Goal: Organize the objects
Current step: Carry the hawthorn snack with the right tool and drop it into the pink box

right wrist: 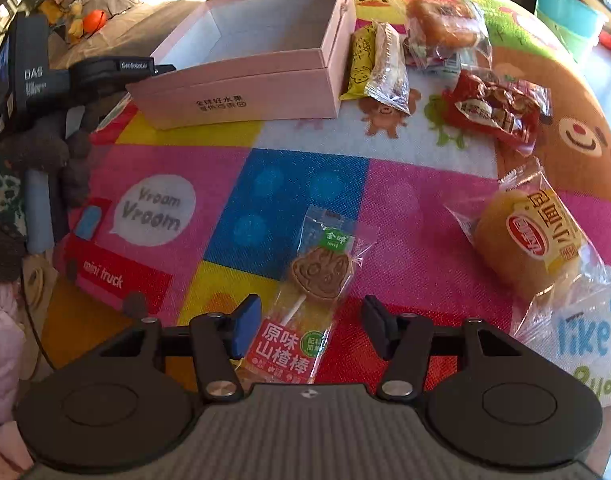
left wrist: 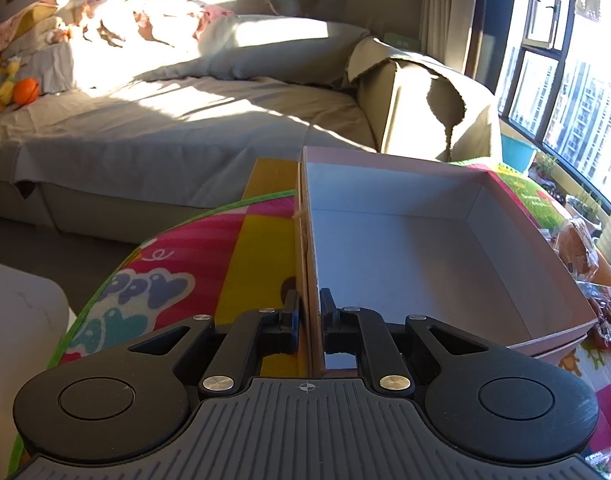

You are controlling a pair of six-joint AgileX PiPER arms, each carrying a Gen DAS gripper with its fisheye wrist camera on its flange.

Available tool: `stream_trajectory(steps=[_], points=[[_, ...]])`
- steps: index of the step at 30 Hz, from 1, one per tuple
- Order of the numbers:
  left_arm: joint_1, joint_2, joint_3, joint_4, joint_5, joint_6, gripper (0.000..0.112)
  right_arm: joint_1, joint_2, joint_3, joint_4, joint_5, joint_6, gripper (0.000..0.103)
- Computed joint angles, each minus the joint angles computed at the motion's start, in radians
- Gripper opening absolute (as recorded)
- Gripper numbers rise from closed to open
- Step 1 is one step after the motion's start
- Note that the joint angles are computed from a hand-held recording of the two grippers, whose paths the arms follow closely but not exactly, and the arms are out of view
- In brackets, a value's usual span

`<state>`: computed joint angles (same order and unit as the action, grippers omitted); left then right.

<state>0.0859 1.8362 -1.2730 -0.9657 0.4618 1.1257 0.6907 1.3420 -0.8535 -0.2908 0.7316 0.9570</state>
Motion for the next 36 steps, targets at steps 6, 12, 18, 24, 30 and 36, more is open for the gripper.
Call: stream_trajectory(steps=[6, 12, 18, 24, 30, 36], points=[[0.002, 0.0, 0.001, -0.008, 0.001, 0.014, 0.012, 0.029, 0.013, -0.091, -0.042, 0.053, -0.099, 0.012], [0.007, 0.005, -0.004, -0.014, 0.012, 0.016, 0.012, -0.027, 0.017, -0.227, -0.095, 0.087, -0.179, 0.011], [0.012, 0.009, -0.005, -0.026, 0.017, 0.032, 0.012, 0.028, 0.043, -0.194, -0.155, 0.118, -0.185, 0.044], [0.01, 0.008, -0.003, -0.025, 0.014, 0.028, 0.012, 0.018, 0.051, -0.133, -0.189, 0.099, -0.118, 0.067], [0.005, 0.003, -0.001, -0.013, 0.009, 0.01, 0.012, -0.115, 0.048, -0.087, -0.155, 0.004, 0.044, 0.077], [0.001, 0.0, 0.001, 0.006, 0.002, -0.004, 0.012, -0.198, 0.204, -0.111, -0.271, -0.132, 0.299, 0.078]])
